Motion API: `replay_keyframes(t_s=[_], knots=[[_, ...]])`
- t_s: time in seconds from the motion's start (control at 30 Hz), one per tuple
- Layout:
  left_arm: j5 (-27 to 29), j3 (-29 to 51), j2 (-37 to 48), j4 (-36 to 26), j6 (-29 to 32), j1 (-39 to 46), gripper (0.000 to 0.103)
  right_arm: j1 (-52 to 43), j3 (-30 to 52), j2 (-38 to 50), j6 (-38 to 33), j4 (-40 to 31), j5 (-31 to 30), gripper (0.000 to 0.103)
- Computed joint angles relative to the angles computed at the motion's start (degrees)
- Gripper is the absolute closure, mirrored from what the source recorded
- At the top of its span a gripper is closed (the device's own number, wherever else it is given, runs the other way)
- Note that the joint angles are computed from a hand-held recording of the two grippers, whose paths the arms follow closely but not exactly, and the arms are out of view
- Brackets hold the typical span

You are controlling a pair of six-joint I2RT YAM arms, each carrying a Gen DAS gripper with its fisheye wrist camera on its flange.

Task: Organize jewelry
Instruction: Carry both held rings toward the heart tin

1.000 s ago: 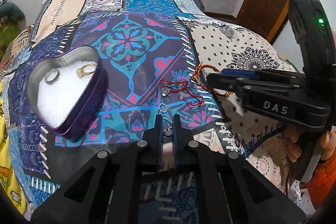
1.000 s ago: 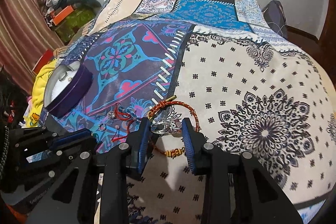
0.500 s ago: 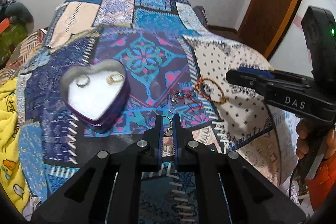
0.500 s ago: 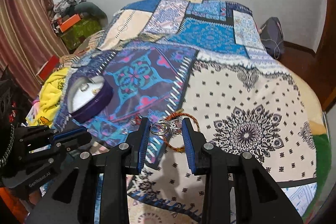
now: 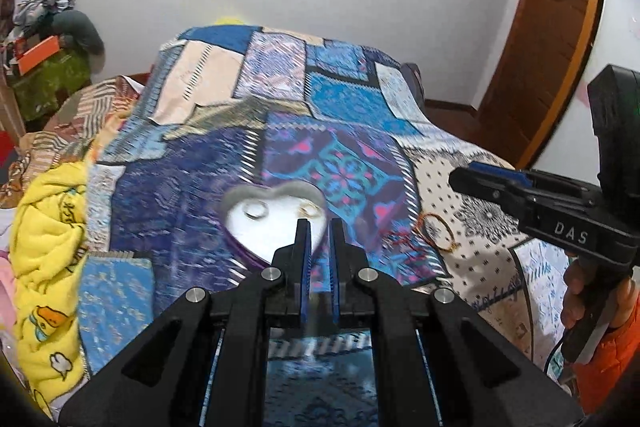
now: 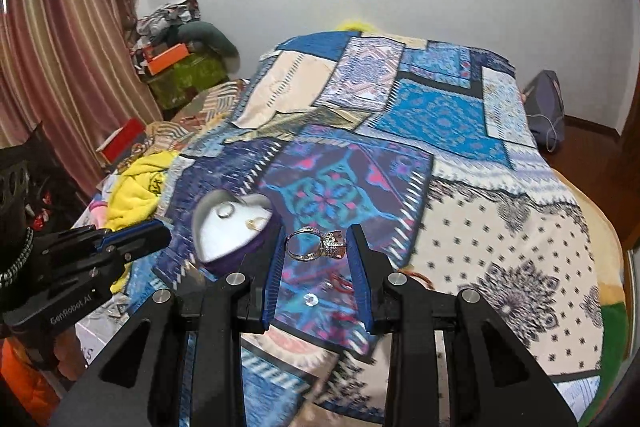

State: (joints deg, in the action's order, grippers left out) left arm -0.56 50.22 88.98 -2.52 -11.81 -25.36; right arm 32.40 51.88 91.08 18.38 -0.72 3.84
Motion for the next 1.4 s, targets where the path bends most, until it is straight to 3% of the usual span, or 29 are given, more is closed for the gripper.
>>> replay_keyframes(t_s=[0.17, 0.43, 0.67, 0.83, 1.17, 1.3, 1.4], knots=[[1.2, -0.1, -0.5, 1.0, 1.3, 3.2, 0.096, 1.9, 3.5, 4.1, 0.2, 0.9, -0.2, 0.074], [8.8, 0.1, 3.0, -1.0, 2.5, 5.9, 0.096, 2.3, 4.8, 7.7, 1.5, 1.1, -0.9, 0.075], [7.2, -3.2, 3.3, -3.6, 2.3, 1.5, 0.085, 1.8, 1.1, 4.5, 2.6, -0.9, 0.1, 0.075], [6.2, -6.3, 0.3, -5.4, 0.2, -1.9, 0.072, 2.7, -2.6, -0.3, 4.0, -2.0, 1.9, 0.075], [2.6, -11.9, -4.7, -8.2, -2.7, -9.7, 0.070, 6.2, -9.4, -10.4, 7.3, -3.8, 6.3, 0.074], [3.5, -13.4, -1.8, -6.0, -4.2, -10.1, 0.070, 7.1, -11.0, -12.2, 8.5, -4.2, 7.2, 0.074], [2.3, -16.0, -1.8, -1.1, -5.2, -10.7, 0.070, 7.6, -12.0, -13.2, 9.1, -4.5, 7.7, 0.074]])
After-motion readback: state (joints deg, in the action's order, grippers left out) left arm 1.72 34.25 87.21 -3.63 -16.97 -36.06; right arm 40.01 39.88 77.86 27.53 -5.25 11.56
